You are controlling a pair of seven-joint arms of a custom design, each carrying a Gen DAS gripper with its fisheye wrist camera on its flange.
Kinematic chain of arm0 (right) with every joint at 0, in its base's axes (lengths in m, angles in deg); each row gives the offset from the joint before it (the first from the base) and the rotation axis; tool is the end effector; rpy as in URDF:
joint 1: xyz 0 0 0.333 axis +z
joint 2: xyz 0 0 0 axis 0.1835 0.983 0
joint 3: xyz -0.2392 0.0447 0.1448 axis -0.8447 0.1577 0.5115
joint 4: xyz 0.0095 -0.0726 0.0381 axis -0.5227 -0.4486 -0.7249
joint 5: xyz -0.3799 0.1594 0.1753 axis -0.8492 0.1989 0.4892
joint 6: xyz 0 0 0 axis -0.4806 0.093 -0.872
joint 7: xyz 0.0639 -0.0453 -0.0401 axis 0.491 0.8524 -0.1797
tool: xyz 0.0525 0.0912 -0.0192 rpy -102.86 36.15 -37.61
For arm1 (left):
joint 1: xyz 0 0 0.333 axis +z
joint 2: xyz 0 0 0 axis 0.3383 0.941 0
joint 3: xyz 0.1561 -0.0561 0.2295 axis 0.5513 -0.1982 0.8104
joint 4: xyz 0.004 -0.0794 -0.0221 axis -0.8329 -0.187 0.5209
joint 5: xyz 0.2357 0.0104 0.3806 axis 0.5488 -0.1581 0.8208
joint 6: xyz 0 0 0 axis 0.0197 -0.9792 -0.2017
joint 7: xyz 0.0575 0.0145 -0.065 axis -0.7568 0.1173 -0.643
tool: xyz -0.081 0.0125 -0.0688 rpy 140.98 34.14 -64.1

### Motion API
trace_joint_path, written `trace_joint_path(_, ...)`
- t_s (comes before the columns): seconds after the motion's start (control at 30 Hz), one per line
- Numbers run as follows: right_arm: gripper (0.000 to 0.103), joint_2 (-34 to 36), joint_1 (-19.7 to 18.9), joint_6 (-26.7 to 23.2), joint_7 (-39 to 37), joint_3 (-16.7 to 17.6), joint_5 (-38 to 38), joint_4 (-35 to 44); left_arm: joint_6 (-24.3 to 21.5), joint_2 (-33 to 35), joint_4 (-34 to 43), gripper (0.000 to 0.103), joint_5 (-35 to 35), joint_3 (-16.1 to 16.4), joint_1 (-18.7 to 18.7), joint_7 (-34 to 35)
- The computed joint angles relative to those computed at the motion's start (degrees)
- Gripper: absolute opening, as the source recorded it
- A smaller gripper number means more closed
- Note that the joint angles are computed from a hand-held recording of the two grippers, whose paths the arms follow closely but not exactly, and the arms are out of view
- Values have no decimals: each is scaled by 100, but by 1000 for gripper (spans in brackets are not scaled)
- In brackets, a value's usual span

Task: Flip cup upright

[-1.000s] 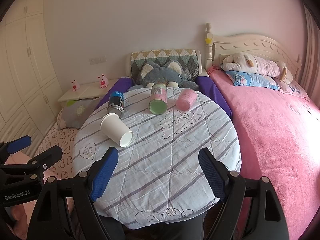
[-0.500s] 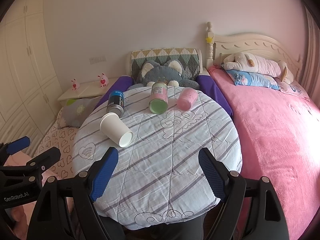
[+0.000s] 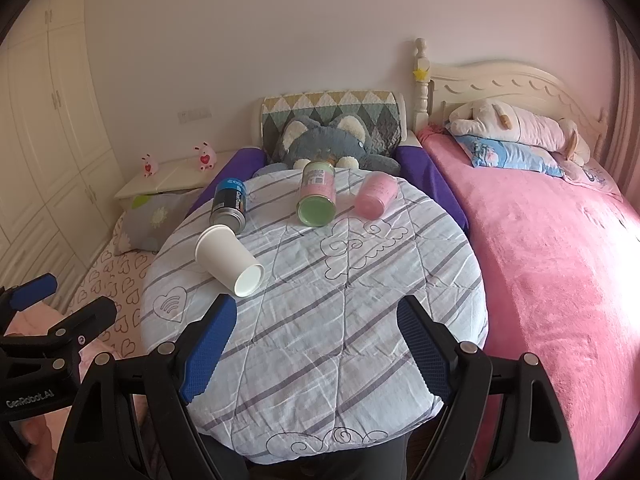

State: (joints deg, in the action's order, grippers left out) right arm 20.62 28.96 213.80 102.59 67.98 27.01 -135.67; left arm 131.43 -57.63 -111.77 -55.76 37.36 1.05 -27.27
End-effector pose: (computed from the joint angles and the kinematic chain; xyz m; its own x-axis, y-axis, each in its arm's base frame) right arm 0.4075 0.2445 0.6449 0.2200 -0.9724 -0.0771 -0.6468 -0.0862 -0.7578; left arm 0.3874 -0.3866 0.6643 0.1434 -0.9889 -0.0390 -0.6868 -0.0711 -0.7234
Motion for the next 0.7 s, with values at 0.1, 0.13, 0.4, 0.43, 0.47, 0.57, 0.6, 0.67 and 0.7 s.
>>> trace_joint_path(0.1, 84, 101, -1, -17, -41, -26, 6, 73, 3, -8, -7, 103, -21, 20, -1, 15)
trace_joint_path(0.13, 84, 152, -1, -31, -61, -36, 11, 126, 3, -6, -7, 103, -14, 15, 2, 12)
trace_joint_path(0.4, 84, 613, 86, -159, -366, -209, 204, 521, 29, 7, -18, 103, -37, 52, 23, 64)
trace_joint_path(0.43, 84, 719, 97, -190, -418, -240, 258, 615, 37, 37, -5, 103, -39, 63, 34, 82)
trace_joint_path(0.47, 84, 814, 105, -202, -472, -274, 312, 686, 45, 55, 2, 103, -47, 81, 42, 106)
trace_joint_path(0.57, 84, 1222, 104, -286, -633, -391, 511, 1019, 177, 213, 42, 103, -53, 175, 99, 210)
trace_joint_path(0.6, 84, 1374, 62, -317, -646, -390, 503, 1156, 200, 291, 104, 103, -37, 186, 118, 233)
trace_joint_path(0.67, 84, 1699, 12, -371, -721, -409, 508, 1459, 225, 502, 272, 103, 24, 211, 154, 261)
trace_joint_path(0.7, 84, 1872, -23, -413, -739, -402, 469, 1629, 229, 652, 396, 103, 78, 218, 174, 252)
